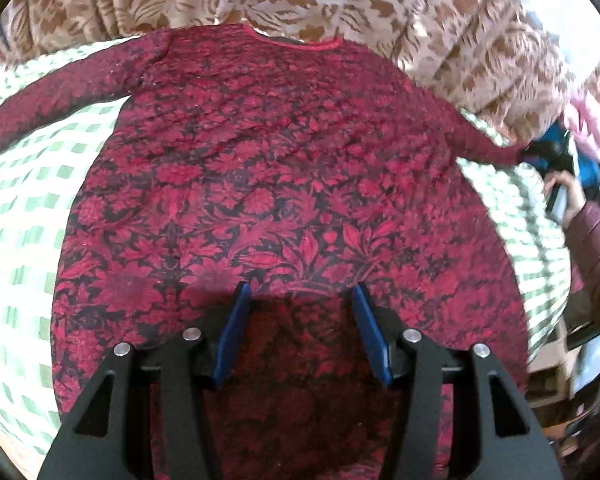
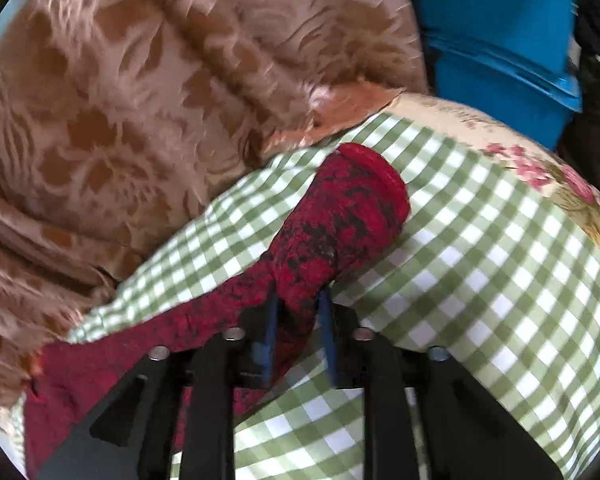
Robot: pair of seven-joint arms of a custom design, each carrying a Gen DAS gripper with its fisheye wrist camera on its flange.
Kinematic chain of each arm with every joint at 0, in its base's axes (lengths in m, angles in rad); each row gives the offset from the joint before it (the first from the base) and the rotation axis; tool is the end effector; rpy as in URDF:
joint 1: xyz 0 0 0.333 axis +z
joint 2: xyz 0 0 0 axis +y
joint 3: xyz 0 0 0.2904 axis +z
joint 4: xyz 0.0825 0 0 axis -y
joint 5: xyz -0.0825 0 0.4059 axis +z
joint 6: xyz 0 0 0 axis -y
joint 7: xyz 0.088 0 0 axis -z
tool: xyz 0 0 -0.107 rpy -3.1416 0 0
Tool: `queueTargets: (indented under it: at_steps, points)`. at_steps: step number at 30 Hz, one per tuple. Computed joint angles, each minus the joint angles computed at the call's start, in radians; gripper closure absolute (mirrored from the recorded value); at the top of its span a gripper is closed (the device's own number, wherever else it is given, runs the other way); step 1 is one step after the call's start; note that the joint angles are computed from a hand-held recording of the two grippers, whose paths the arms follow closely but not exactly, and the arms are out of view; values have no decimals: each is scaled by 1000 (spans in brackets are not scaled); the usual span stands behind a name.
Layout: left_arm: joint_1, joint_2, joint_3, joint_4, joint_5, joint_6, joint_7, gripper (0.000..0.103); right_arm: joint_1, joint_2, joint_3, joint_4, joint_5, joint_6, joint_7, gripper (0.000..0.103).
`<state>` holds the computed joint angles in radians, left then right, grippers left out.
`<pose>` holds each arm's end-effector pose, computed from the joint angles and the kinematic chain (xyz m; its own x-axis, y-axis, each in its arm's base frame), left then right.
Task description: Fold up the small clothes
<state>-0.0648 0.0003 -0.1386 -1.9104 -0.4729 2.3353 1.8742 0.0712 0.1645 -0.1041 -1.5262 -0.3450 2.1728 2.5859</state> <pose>0.6034 -0.1320 0.5063 -0.3079 -0.9001 0.3082 -0.8795 0.1458 -0.4531 0.6688 -0.0297 0.5883 -0.7483 -0.6390 -0.1780 -0.4773 0.7050 -0.5246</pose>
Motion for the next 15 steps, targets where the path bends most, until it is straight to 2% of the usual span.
queueTargets:
  at_steps: [1,2,5,6,8,11,13,15]
  points:
    - [7,-2,7,4,-38,-4,0,45,3,-14,-1,-18,-10,7,15,23]
    - [14,-3,13,7,-62,0,-10,40,7,-29,-2,-36,-33,15,39,18]
    - [53,8,43,30,-120,20,-56,40,36,-48,12,-28,-151,-52,106,18]
    - [68,15,51,39,-113,35,-89,40,45,-61,21,-35,-176,-46,130,15]
    - [98,37,68,58,-41,83,-191,38,61,-79,48,-53,-169,36,133,13]
    - [153,81,97,99,51,130,-355,35,86,-31,95,-15,-28,152,6,11]
    - [191,129,118,147,149,148,-486,32,112,35,123,46,90,188,-105,11]
    - [237,186,133,209,185,141,-576,32,138,131,164,142,228,203,-230,11]
